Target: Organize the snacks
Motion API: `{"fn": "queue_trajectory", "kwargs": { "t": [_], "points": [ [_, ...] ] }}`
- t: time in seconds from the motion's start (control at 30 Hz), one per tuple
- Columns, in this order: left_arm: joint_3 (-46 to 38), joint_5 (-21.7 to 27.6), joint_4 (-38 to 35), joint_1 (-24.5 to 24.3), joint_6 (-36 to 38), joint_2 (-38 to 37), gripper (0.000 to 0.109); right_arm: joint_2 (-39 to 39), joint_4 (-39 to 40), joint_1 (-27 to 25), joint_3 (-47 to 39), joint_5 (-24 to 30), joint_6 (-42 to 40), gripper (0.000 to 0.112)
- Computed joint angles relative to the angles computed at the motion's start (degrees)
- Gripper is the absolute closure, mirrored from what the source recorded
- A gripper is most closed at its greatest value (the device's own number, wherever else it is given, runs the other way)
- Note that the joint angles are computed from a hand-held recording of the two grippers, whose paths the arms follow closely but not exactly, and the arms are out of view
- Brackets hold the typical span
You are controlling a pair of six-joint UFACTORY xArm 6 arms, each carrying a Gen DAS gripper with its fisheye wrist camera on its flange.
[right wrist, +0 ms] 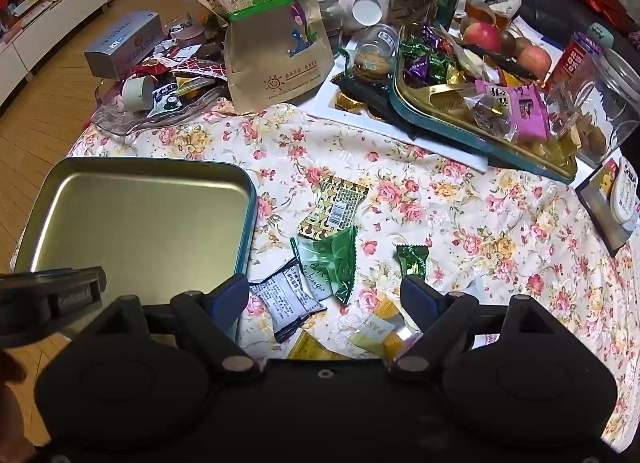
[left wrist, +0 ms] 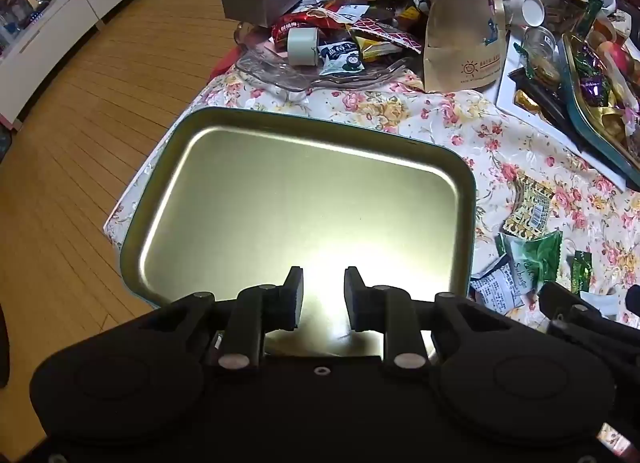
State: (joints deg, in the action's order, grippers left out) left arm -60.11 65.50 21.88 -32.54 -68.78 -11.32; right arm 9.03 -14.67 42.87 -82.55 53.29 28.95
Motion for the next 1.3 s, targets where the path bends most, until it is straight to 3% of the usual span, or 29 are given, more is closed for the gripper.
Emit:
{"fn": "queue_trajectory", "kwargs": {
  "t": [1.3],
  "points": [
    [-0.02, 1.49, 1.59, -0.6, 0.08, -0.27, 0.076, 1.41, 0.02, 0.17, -1.85, 2.37, 1.69, 0.026]
  ]
}}
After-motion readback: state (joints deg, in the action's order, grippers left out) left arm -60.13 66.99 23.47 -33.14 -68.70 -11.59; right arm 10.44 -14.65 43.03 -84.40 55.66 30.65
